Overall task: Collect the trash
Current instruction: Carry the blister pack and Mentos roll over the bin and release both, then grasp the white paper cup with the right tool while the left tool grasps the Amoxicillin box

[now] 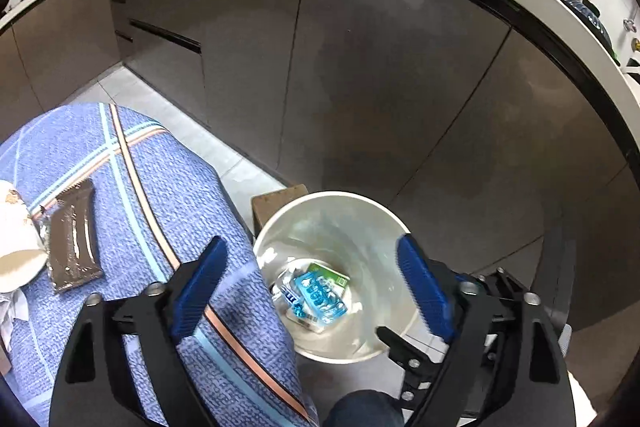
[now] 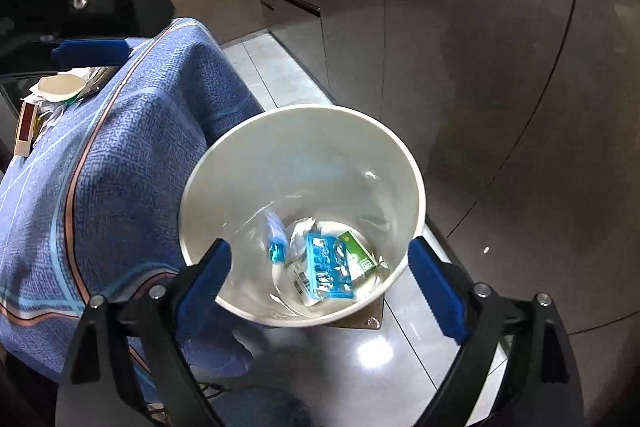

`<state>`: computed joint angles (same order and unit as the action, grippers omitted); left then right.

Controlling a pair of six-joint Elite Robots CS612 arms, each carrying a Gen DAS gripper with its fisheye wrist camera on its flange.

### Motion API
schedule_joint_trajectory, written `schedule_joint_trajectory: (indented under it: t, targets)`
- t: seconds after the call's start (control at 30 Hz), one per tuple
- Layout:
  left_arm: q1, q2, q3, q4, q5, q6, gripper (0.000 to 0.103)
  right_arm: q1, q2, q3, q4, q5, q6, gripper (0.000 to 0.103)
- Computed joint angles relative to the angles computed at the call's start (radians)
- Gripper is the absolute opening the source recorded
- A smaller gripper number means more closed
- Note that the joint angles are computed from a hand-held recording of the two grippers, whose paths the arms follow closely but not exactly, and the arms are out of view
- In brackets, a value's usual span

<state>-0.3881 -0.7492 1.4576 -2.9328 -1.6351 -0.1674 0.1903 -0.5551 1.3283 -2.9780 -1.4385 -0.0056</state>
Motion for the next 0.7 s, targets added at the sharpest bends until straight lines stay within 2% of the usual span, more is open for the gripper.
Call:
schedule_joint_trajectory:
  t: [0.1,0.3,0.4,0.57,0.7]
  targets:
    - [0.001,-0.001,0.008,-0.019,0.031,-0.004,0.093,-0.003,0.0,0.008,-0.011,0.007,0.023,0.099]
    - [0.007,-0.009,0.023,-0.013,0.029,-0.006,0.094,-0.004,-0.014,0.022,-0.01,0.009,0.026,0.1]
    - [0.006,-0.031,0.051,-0.022,0.033,-0.02,0.095,-0.005,-0.033,0.043,-0.047,0.018,0.02,0.1]
    - [0.021,-0.065,0.088,-0.031,0.021,-0.057,0.095,0.002,-0.051,0.054,-0.051,0.023,0.019,0.1]
    - [0.034,-0.105,0.135,-0.05,0.04,-0.066,0.095,0.012,-0.069,0.068,-0.073,0.041,0.015,0.1]
